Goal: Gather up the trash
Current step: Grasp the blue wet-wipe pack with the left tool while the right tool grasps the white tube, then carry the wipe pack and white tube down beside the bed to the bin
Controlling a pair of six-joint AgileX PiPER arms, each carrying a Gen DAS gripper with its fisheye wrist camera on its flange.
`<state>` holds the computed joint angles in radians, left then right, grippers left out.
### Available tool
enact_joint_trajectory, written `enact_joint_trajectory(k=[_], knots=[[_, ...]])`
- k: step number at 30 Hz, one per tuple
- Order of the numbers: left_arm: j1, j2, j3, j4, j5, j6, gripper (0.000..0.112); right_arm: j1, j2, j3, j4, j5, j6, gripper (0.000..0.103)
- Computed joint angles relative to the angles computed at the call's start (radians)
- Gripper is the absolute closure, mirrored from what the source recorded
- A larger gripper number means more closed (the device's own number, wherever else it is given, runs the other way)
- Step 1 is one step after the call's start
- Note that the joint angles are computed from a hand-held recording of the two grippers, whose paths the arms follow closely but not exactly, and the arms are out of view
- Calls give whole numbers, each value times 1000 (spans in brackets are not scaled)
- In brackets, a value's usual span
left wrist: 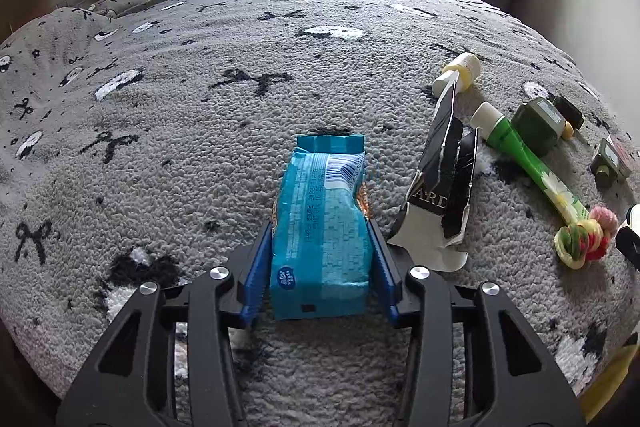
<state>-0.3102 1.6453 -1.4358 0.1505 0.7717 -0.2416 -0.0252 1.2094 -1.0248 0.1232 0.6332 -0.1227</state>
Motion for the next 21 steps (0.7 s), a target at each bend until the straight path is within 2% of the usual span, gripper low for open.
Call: enact_joint_trajectory(k=[3,5,13,17,21], knots=[[2,-35,26,0,-1,-5,72,1,-17,-5,-28,-1,34,47],[-8,-74,49,50,1,-49,73,17,-39,-8,-75,2,78,47],[-94,-296,44,177,46,-167,74,74,-196,-41,-186,71,199,47],[-211,-394,30,236,87,-233,74,101,-279,-66,-243,123,252,47],[-379,-463,29,345,155,-349,74,95,-366,-89,-243,182,249,47]])
